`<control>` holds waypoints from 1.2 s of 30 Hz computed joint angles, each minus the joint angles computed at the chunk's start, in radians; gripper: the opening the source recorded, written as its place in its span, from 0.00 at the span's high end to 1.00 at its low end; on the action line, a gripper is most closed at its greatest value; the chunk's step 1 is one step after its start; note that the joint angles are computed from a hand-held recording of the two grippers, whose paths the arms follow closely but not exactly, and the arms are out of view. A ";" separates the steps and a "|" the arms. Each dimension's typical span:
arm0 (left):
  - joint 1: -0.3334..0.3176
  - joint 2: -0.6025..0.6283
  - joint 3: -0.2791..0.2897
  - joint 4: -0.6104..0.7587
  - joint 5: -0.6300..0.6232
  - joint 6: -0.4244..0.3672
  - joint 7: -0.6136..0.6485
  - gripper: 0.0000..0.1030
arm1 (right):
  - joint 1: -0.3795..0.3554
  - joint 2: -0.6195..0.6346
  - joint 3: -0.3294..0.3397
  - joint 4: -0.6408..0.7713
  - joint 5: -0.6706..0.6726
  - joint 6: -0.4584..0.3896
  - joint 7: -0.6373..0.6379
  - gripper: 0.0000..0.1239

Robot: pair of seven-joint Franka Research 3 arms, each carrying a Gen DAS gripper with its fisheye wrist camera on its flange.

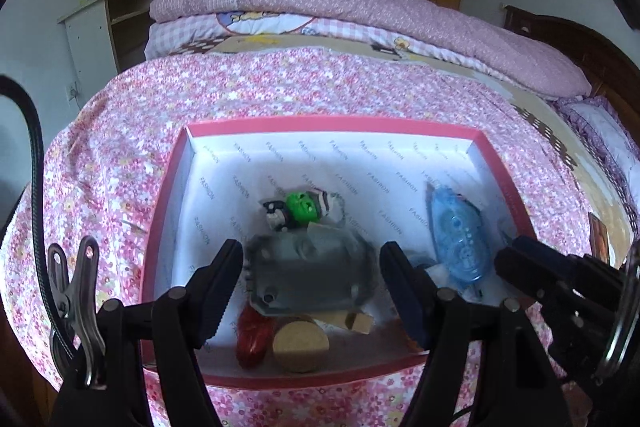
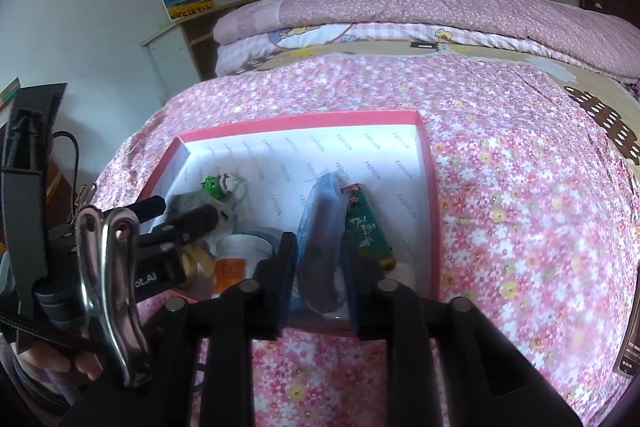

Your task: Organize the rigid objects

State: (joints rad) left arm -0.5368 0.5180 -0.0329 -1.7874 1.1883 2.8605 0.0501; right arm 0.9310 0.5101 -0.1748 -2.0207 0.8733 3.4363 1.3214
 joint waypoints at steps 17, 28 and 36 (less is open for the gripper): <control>0.007 -0.056 -0.016 -0.062 0.043 -0.017 -0.067 0.20 | -0.008 -0.019 0.037 -0.021 0.016 0.021 -0.015 0.71; 0.024 -0.129 -0.065 -0.165 0.047 -0.034 -0.103 0.20 | -0.043 -0.059 0.120 -0.072 0.076 0.066 -0.067 0.71; 0.029 -0.157 -0.096 -0.212 0.050 -0.056 -0.110 0.20 | -0.101 -0.083 0.216 -0.118 0.088 0.107 -0.079 0.71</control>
